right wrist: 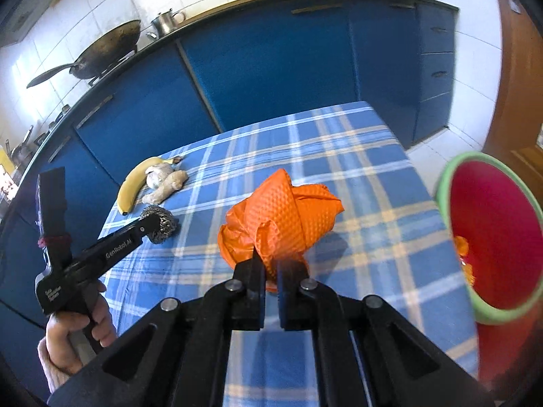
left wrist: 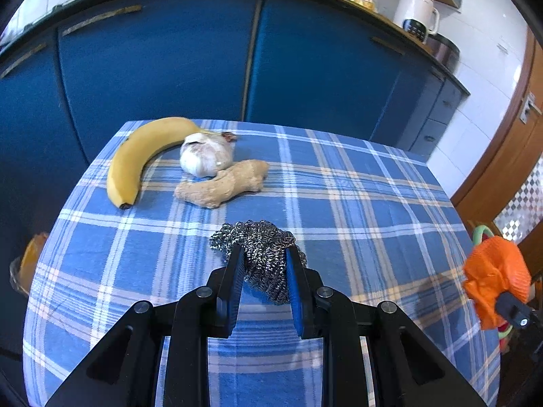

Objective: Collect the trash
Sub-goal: 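Carry the scrubber and glove over the red bucket with both tools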

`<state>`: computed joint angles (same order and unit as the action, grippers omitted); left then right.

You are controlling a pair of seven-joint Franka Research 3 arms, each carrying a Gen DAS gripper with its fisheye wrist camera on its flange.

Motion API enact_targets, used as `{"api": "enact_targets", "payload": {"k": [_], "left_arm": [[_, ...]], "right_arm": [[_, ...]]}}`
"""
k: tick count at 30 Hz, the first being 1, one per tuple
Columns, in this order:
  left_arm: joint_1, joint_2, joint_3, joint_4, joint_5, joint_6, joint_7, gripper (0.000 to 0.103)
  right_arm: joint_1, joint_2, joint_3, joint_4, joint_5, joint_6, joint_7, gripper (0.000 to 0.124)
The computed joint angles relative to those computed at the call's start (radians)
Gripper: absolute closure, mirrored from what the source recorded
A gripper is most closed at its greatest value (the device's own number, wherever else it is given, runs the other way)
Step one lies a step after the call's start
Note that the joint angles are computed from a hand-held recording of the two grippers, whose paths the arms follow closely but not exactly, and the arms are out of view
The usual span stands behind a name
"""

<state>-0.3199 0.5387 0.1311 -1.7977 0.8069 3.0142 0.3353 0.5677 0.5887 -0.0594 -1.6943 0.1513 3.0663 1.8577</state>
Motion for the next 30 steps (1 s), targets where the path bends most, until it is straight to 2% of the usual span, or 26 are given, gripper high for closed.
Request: {"api": "enact_targets", "payload": {"k": [10,20,26,30], "left_arm": [[-0.043,0.001,0.005,0.009,0.043,0.014,0.030,0.078],[-0.038,-0.011,-0.084,0.043,0.004,-0.018,0.146,0.078],[-0.048,-0.004,-0.142,0.100,-0.054,-0.040,0.248,0.078],[-0.032,0.027,-0.215,0.156,-0.143,-0.063,0.368,0.078]], "right_arm": [[0.105,-0.151,-0.162,-0.258,0.013,0.113,0.089,0.117],[0.192,-0.232,-0.320,-0.418,0.086,0.183,0.109,0.117],[0.147,-0.260,-0.306,-0.470,0.164,0.217,0.046,0.117],[0.067,-0.274,-0.245,-0.489,0.209,0.228,-0.001,0.117]]}}
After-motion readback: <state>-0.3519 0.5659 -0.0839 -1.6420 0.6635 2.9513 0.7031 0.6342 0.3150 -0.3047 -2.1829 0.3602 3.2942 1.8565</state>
